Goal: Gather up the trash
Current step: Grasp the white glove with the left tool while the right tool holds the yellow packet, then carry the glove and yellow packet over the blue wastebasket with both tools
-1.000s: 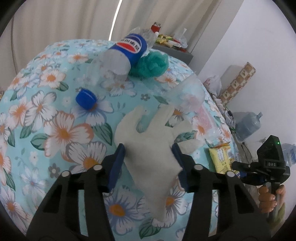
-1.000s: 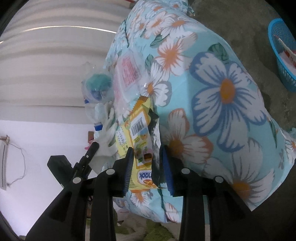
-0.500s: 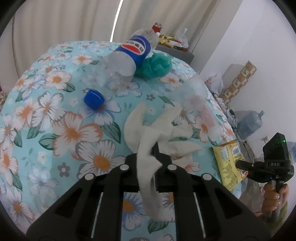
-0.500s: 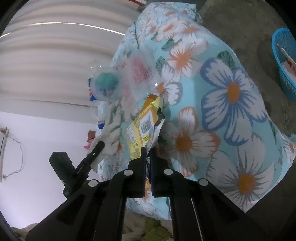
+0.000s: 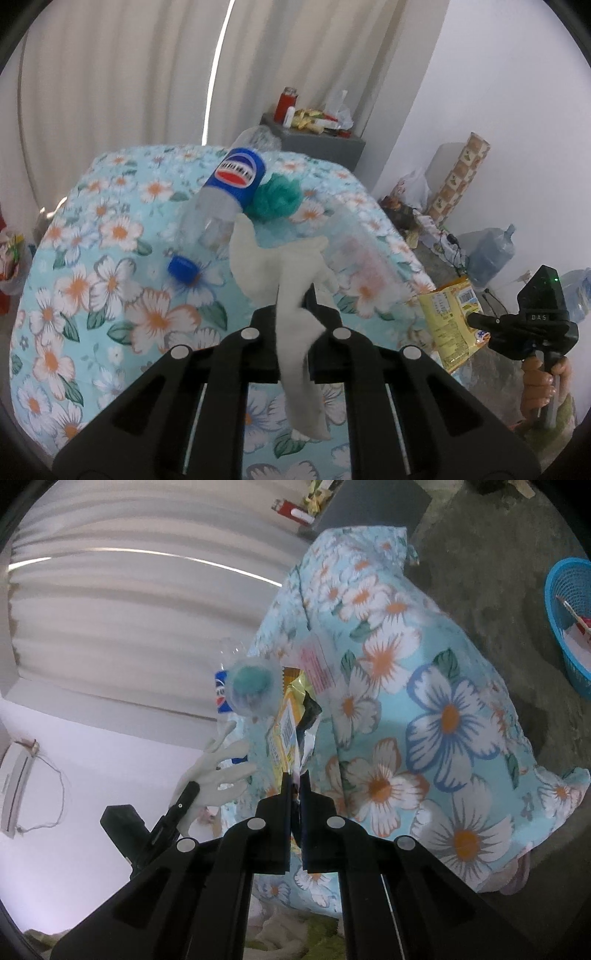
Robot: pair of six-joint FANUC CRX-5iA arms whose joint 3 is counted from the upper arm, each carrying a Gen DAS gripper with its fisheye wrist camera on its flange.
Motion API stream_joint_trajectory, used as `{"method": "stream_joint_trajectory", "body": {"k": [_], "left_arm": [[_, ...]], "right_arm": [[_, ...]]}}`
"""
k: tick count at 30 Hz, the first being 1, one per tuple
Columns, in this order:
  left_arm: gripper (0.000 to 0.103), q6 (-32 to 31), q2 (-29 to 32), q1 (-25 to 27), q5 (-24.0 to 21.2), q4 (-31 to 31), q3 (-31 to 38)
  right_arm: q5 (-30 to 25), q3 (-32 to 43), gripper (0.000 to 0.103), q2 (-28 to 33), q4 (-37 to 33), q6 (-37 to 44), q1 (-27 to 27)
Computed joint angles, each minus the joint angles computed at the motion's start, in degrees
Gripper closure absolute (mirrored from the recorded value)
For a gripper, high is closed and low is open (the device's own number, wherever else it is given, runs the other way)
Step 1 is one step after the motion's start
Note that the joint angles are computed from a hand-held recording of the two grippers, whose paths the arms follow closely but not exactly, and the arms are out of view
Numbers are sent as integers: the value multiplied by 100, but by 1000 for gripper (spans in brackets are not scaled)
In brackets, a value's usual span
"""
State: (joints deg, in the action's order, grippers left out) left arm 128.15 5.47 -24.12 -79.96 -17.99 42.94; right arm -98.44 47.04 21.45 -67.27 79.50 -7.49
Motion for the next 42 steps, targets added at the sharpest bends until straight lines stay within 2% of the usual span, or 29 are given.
{"method": "stream_joint_trajectory", "body": {"k": [29, 42], "left_arm": [[96, -448, 547, -318, -136, -77, 827], [96, -1135, 1391, -511, -239, 130, 1979]], "right_arm": [[221, -275, 99, -147, -439, 97, -560], [427, -528, 99, -278, -636, 165, -1096]]}}
